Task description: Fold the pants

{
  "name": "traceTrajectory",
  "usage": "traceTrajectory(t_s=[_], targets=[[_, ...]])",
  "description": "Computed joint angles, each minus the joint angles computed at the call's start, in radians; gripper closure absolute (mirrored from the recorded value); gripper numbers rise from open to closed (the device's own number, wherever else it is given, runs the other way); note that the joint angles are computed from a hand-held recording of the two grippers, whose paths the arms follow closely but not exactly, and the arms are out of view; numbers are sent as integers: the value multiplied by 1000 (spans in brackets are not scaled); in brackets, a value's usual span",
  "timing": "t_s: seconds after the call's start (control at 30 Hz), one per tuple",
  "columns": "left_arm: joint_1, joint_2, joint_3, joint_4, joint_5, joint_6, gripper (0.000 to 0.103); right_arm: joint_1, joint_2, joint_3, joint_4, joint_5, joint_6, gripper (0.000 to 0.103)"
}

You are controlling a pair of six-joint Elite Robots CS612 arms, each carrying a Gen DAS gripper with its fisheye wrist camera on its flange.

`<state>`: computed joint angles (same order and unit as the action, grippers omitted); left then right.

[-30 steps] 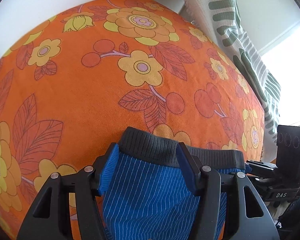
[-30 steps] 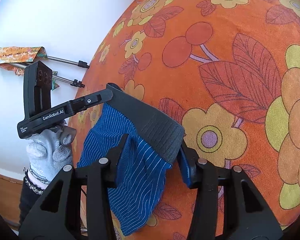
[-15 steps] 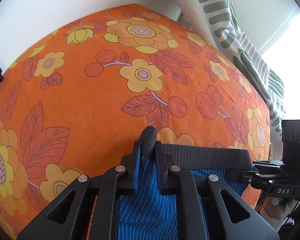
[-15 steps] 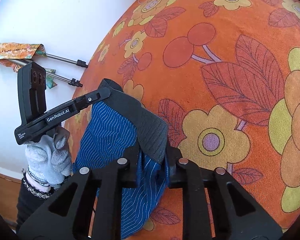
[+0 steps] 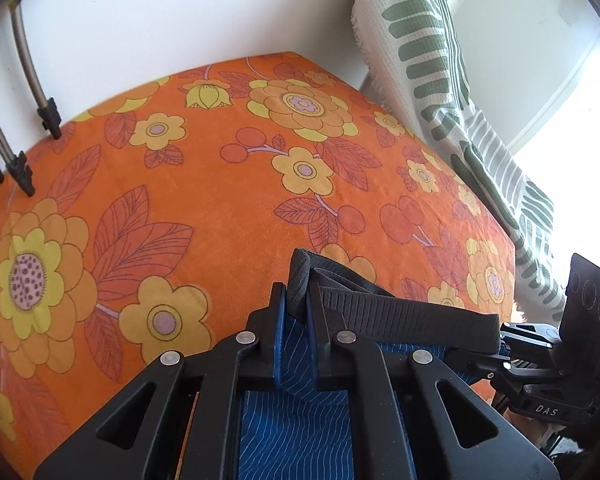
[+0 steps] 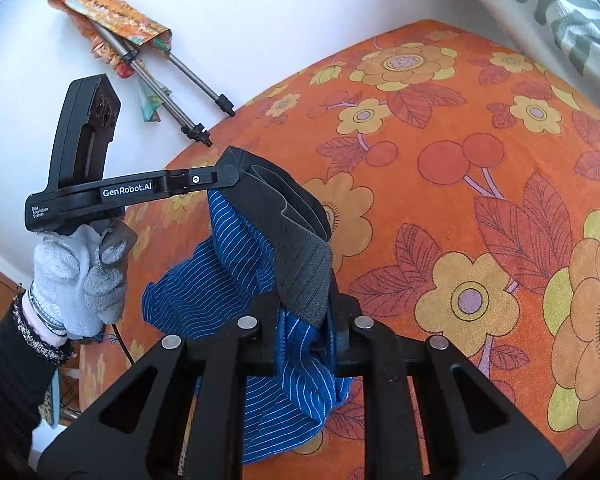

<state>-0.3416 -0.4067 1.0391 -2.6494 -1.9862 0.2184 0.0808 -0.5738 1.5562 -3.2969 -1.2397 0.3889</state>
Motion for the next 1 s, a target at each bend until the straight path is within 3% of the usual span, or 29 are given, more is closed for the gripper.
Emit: traceTrajectory(t_s=[0.33, 0.5, 0.6, 0.73, 0.77, 0.83, 0.93, 1.0], targets=[[46, -82, 210, -226, -43, -91, 95, 94, -36, 62, -107, -111, -360, 89], [69, -113, 298, -256, -18, -106, 94, 148, -31, 80, -113, -161, -555, 89], [83, -128, 336, -242, 7, -117, 82, 178, -26, 92, -117, -210, -677, 88], [99, -148, 376, -265, 33, -143, 81, 196, -24, 107, -116, -244, -757, 74], [101, -153, 384, -278, 38, -146, 81, 194, -27, 112, -117, -240, -765, 67], [102, -164, 399, -307, 45, -145, 81, 180, -40, 132, -128, -177, -757, 63], [96, -172, 403, -338, 31, -130, 81, 151, -67, 159, -104, -47, -729, 63], [84, -172, 392, -333, 33, -104, 81, 133, -76, 168, -112, -5, -677, 63]])
